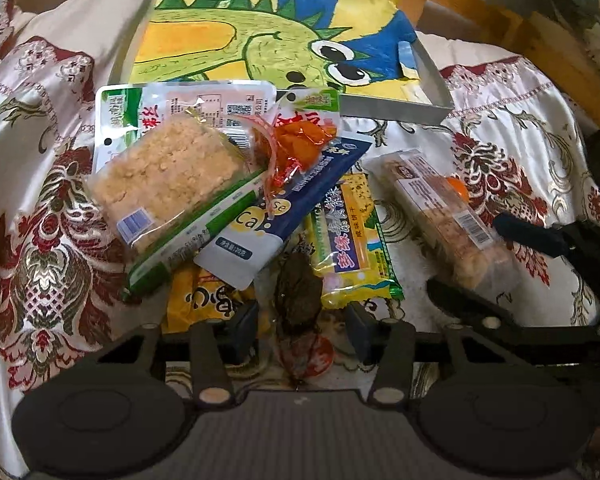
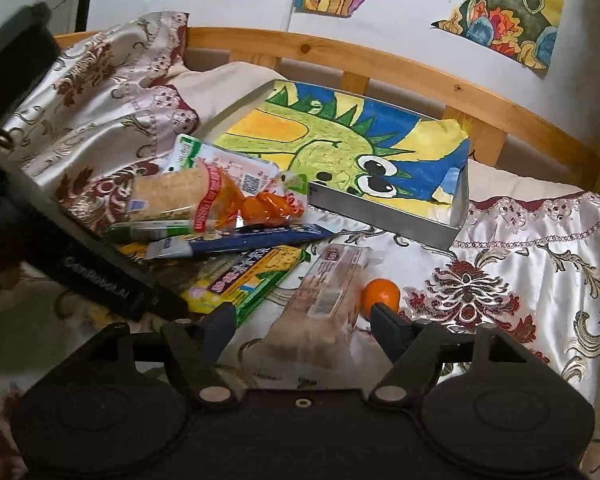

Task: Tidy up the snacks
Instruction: 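Grasp the wrapped pastry bar with the right tool while the left tool grasps the brown candy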

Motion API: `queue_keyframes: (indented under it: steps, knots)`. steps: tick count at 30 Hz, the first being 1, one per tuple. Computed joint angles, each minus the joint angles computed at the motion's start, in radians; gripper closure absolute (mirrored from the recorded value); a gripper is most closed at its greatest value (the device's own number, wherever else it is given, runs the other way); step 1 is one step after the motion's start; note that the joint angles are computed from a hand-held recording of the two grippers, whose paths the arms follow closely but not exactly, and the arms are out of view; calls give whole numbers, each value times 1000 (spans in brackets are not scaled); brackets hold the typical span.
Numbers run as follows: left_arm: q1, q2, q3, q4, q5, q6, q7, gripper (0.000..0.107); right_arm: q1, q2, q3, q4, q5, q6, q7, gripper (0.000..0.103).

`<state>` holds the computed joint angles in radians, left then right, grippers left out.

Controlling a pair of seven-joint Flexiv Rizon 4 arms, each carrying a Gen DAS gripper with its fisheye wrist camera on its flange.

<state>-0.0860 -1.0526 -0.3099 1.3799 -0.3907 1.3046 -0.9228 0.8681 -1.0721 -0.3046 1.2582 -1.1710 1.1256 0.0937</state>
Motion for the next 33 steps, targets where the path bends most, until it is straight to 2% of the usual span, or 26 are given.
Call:
queue_keyframes:
  steps: [2,3,6,8,15,17,18,19,24,26,28,33]
  knots:
    - [0,4,4,1,-6,-8,-14,56,-13,-18,20,-24,32,-9,-26,36]
    - [2,7,2,6,-9,-8,-18,56,-17,-23,29,-29,50,-16,-40,46]
    - [2,19,7,23,-13,-7,-36,56,-4,-16,17,-14,63,-21,-38,53]
    - [-3,32,16,37,-14,-10,-56,56,-1,-2,15,2,62,-12,-31,54]
    - [10,47,5,70,-11,2,-61,54,-2,78,80,94,108,-14,-94,54]
    - [5,44,13,60,-11,-13,-72,53,4,78,76,93,117,-18,-75,44]
    - [5,43,13,58,-9,-13,-70,52,7,74,69,88,116,-17,-61,35]
    - [4,41,14,55,-6,-14,-67,51,10,69,60,82,110,-16,-50,32]
    - [-11,36,35,39,2,-27,-81,50,4,10,41,4,114,-46,-59,31]
    - [-21,39,52,34,11,-38,-91,54,-5,-9,36,-19,118,-39,-70,36]
    - [-31,43,68,29,20,-48,-102,55,-15,-17,47,-28,139,-45,-102,56]
    - [-64,51,114,19,55,-55,-140,56,-16,-15,52,-25,174,-42,-134,60]
